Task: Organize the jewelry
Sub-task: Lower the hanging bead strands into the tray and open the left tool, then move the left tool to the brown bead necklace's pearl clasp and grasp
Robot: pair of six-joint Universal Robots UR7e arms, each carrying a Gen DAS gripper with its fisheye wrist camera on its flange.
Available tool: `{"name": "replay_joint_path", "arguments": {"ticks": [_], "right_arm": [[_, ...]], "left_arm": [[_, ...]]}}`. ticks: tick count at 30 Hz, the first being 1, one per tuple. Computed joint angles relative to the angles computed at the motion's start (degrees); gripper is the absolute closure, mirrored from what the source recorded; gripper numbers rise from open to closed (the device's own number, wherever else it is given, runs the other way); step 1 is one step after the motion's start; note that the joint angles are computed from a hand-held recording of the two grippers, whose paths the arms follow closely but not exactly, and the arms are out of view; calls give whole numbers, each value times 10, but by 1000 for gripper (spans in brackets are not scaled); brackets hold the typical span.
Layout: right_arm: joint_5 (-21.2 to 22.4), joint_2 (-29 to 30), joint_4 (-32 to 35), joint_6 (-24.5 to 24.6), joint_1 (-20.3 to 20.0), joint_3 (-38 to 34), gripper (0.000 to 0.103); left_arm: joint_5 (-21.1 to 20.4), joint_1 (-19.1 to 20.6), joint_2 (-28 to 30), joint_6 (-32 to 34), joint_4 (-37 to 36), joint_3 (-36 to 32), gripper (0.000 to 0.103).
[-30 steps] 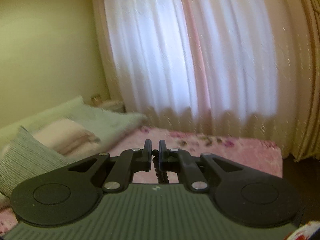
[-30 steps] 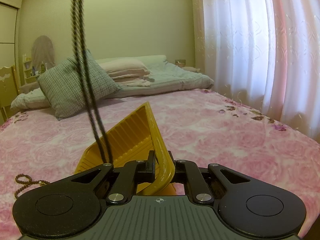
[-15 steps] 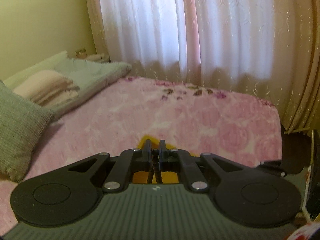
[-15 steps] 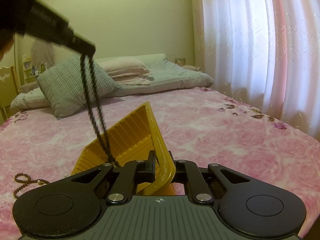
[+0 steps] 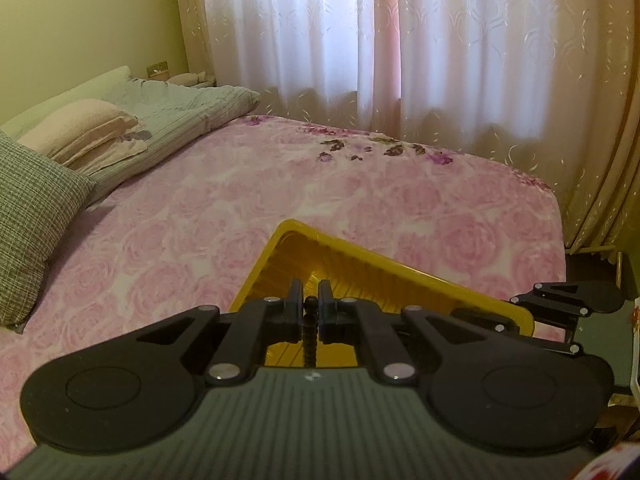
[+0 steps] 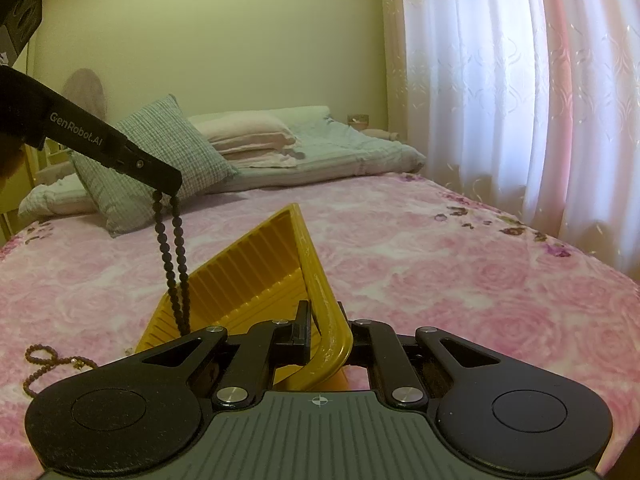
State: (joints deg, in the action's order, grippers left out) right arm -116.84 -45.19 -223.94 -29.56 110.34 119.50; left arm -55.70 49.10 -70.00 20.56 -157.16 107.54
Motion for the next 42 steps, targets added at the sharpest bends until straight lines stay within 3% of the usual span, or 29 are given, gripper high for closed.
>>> {"name": "replay_joint_path", "arguments": {"ticks": [2, 5, 16, 24, 42], "right_arm": [[0, 0, 0, 0, 0, 0, 94], [1, 0, 0, 0, 0, 0, 94], [1, 0, 1, -1, 0, 0, 94], [0, -1, 2, 1, 0, 1, 94], [1, -3, 1, -2, 0, 5, 94]], "left_arm": [[-1, 0, -1, -3, 1, -1, 95], [6, -1, -4, -4, -11, 3, 85], [49, 1, -37, -20, -29, 38, 85], [102, 18, -80, -96, -40, 90, 84], [137, 47, -170, -171, -31, 159, 78]]}}
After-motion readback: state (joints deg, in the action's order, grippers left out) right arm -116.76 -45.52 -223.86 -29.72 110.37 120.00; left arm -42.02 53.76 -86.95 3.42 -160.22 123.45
